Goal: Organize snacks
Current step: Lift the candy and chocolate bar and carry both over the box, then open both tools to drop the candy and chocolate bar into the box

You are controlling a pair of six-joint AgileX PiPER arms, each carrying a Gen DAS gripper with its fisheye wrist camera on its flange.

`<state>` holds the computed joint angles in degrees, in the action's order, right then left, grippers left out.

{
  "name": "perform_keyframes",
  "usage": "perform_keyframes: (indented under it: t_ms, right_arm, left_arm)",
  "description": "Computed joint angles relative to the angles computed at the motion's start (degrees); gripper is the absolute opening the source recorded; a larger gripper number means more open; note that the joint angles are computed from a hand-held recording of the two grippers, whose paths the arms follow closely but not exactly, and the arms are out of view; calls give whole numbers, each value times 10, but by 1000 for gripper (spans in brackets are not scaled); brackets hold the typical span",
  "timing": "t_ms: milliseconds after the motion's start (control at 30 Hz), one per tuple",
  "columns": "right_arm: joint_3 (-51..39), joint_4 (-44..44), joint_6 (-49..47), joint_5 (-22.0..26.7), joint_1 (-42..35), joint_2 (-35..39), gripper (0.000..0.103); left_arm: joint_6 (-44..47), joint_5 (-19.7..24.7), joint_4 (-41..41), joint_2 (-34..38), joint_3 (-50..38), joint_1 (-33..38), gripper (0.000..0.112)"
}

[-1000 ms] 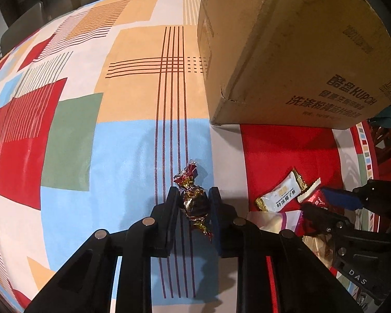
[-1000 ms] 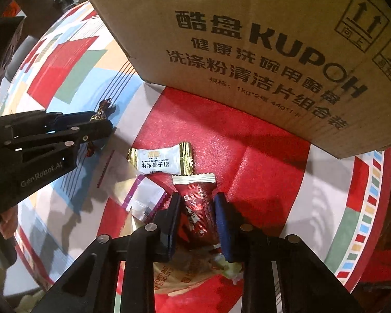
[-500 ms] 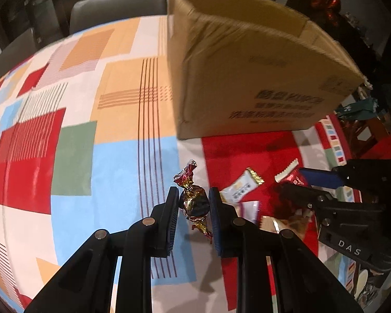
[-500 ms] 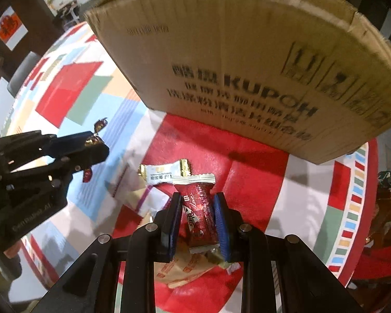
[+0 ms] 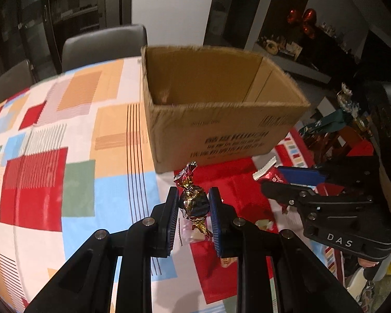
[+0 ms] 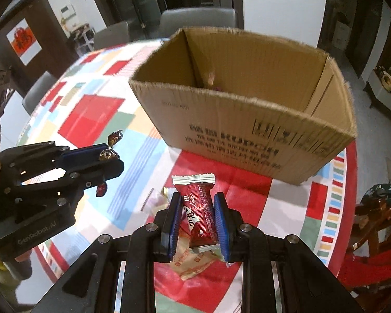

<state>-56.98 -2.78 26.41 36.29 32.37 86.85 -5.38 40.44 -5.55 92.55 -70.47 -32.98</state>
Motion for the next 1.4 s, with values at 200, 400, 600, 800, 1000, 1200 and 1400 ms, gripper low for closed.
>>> perform_keyframes:
  t_ms: [200,400,600,800,1000,1200,1400]
  right_arm:
    - [-5,-25,33,5,11,-34,26]
    - [-4,-46,66,9,16,-72,26]
    - [-9,-64,92,13,19,-97,26]
    - [-21,-100,120,18,23,-101,26]
    - [-35,-126,142,17,5,-103,26]
    - [-62,-85,96,8,-47,-77,26]
    - [-90,-44,48,1,-93,-40,26]
  left_arm:
    - [-39,12,27,-30,-14,-15,24]
    - [-90,18,70,-52,-28,-35,24]
    - [-147,12,110,-57,-38,-47,24]
    - [-134,-14,103,-50,-41,-39,24]
    - [-85,-1,71,2,-102,-26,24]
    - [-58,24,61,61,-180,-18,24]
    - [-29,67,40,129,-274,-8,24]
